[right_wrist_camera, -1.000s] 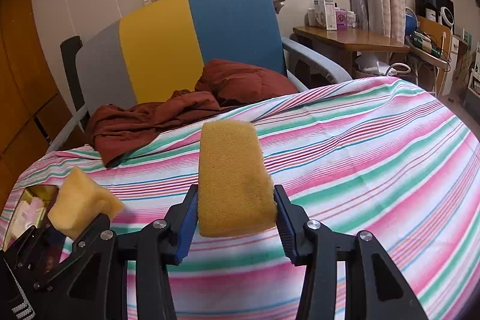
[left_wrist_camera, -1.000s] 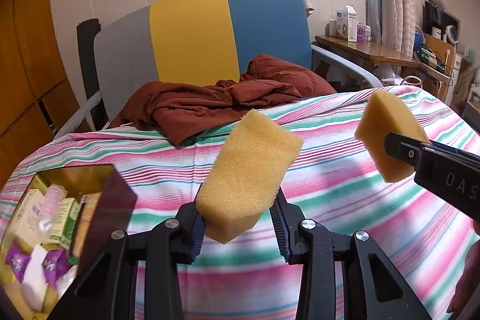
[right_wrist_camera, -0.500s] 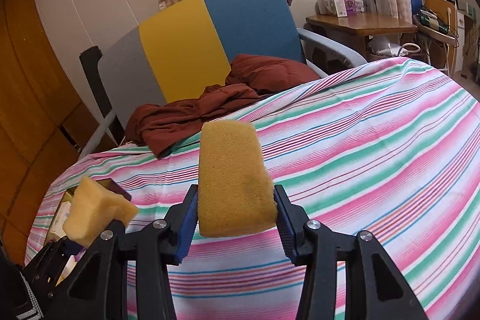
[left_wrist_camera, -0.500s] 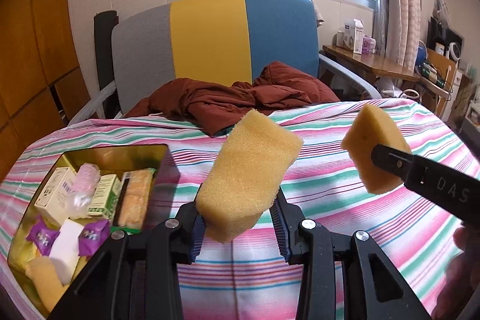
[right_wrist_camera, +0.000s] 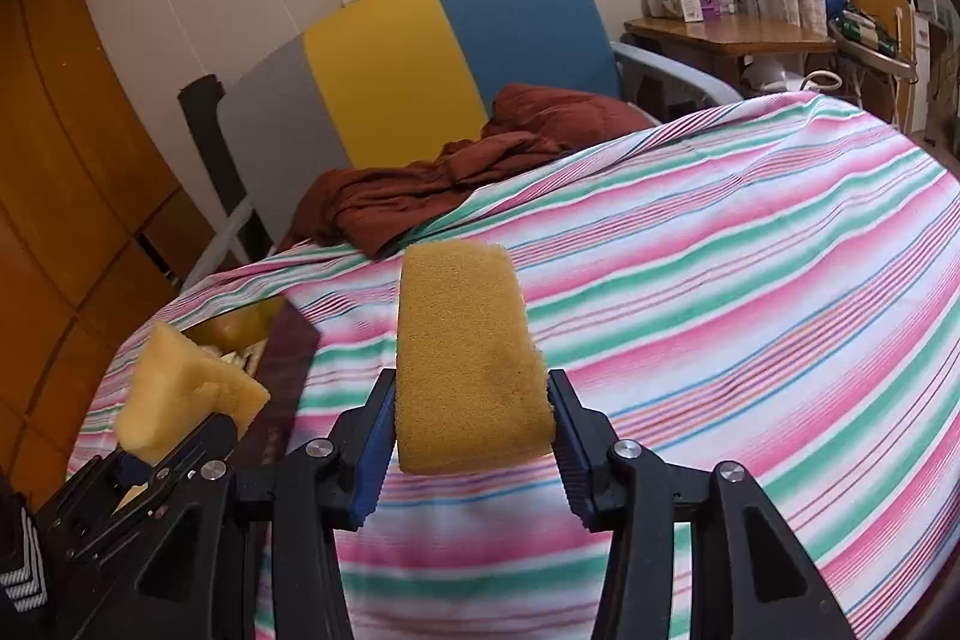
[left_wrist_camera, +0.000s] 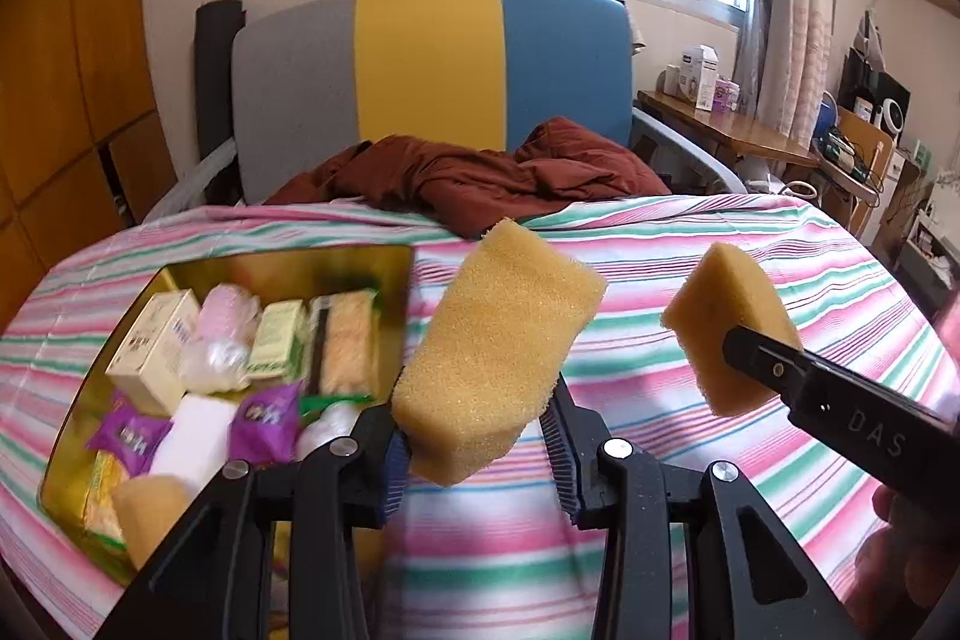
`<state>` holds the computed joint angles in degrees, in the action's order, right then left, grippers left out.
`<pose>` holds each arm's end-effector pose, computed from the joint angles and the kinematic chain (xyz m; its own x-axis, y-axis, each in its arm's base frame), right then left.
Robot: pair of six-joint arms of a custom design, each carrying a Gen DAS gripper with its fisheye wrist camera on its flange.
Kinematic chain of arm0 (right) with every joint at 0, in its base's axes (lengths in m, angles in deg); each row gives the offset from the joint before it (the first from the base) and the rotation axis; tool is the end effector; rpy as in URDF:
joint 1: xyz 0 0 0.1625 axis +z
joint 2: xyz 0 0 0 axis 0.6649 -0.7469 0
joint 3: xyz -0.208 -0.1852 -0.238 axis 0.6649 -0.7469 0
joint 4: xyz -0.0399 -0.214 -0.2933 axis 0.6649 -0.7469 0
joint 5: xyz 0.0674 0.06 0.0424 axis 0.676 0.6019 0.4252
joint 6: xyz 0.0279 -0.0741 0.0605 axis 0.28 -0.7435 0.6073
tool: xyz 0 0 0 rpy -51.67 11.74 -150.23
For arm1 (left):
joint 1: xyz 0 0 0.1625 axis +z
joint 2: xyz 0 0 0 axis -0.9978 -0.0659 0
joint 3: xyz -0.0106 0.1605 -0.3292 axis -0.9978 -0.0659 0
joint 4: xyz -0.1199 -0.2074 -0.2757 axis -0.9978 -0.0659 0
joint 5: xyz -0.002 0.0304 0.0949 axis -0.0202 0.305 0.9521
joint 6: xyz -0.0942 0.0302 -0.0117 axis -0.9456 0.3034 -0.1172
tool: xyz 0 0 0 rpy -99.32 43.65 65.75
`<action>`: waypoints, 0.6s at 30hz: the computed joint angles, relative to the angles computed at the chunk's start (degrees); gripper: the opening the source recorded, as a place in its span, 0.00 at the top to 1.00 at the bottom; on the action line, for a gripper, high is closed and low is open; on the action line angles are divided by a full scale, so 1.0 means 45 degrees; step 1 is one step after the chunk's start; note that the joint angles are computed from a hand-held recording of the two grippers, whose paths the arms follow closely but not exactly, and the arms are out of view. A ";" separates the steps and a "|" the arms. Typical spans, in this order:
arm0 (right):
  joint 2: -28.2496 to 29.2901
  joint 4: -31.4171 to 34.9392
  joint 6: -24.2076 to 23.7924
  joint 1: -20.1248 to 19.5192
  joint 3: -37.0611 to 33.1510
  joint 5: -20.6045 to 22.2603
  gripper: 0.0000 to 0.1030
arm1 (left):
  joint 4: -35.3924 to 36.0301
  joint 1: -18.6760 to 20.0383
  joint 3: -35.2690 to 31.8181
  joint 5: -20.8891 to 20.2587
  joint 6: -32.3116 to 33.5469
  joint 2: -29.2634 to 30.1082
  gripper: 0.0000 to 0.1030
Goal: Organize objects
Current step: 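Carry both yellow sponges over the gold tray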
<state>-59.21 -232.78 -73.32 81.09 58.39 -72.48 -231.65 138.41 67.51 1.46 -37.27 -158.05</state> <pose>0.4312 -0.5003 -0.0431 -0.8648 -0.3359 0.3733 -0.4886 0.7347 -0.4707 -0.0382 -0.4183 0.3582 -0.6842 -0.3035 -0.6631 0.3957 0.6093 -0.6871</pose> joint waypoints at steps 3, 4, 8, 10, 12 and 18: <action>0.0014 -0.0263 0.0175 0.0214 0.0267 0.0221 0.53 | 0.0932 -0.0007 0.0244 -0.0059 -0.0609 -0.1007 0.61; 0.0029 -0.0289 0.0333 0.0270 0.0306 0.0393 0.53 | 0.1305 -0.0007 0.0307 -0.0039 -0.0856 -0.1422 0.61; 0.0168 0.0014 0.0803 0.0471 0.0181 0.1165 0.53 | 0.1990 0.0138 0.0260 -0.0015 -0.0992 -0.2474 0.61; 0.0372 0.0343 0.0678 0.0688 -0.0147 0.1289 0.53 | 0.2109 0.0253 0.0186 -0.0009 -0.0844 -0.2893 0.61; 0.0608 0.0703 0.0568 0.0895 -0.0542 0.1485 0.53 | 0.2048 0.0422 0.0058 0.0075 -0.0478 -0.3180 0.61; 0.1491 0.2145 0.0387 0.1434 -0.2075 0.1879 0.53 | 0.2231 0.1807 -0.1126 -0.0737 0.0656 -0.3495 0.61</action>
<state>-52.50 -223.12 -71.58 87.55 49.06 -64.02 -221.61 146.54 62.44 -1.86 -34.31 -173.78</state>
